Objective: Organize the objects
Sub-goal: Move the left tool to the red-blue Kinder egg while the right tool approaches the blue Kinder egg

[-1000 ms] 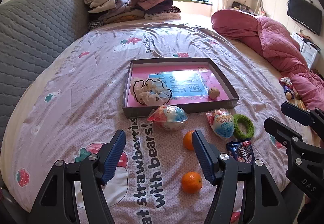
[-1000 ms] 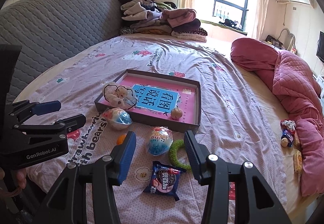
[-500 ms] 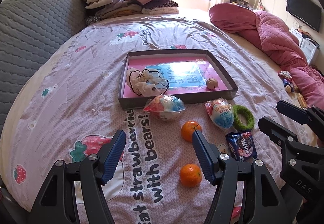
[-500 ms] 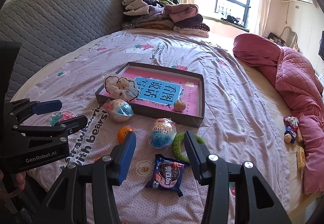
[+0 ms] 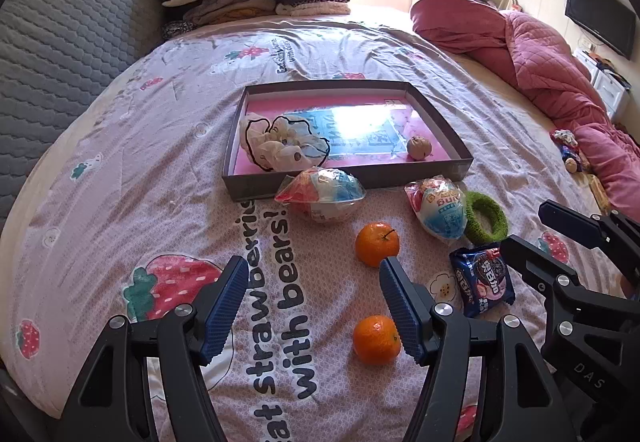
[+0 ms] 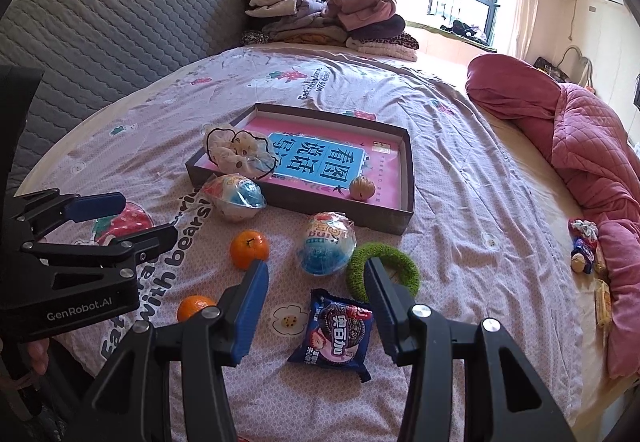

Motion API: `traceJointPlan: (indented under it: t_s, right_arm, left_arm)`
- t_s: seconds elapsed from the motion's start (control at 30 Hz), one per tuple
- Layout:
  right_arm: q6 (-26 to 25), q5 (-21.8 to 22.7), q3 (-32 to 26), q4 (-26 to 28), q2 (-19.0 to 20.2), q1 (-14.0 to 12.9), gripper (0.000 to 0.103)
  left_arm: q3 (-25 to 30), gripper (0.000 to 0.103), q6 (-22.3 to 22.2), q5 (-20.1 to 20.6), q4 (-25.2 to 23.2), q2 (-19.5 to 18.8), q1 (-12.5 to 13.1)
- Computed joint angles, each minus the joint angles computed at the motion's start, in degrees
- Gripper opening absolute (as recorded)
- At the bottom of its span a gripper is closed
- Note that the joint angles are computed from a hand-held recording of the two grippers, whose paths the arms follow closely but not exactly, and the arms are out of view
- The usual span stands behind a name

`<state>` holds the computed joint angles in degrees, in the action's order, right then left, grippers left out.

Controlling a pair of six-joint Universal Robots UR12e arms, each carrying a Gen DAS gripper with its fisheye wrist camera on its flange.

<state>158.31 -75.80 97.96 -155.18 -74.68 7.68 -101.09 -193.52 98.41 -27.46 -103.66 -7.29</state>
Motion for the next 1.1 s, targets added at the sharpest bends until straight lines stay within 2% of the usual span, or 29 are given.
traceJointPlan:
  t_s: [1.1]
  right_arm:
    - [0.2, -1.1, -4.6, 2.6, 4.7, 0.2, 0.050]
  left_arm:
    - [4.3, 0.069, -1.4, -3.9, -1.7, -5.3, 1.5]
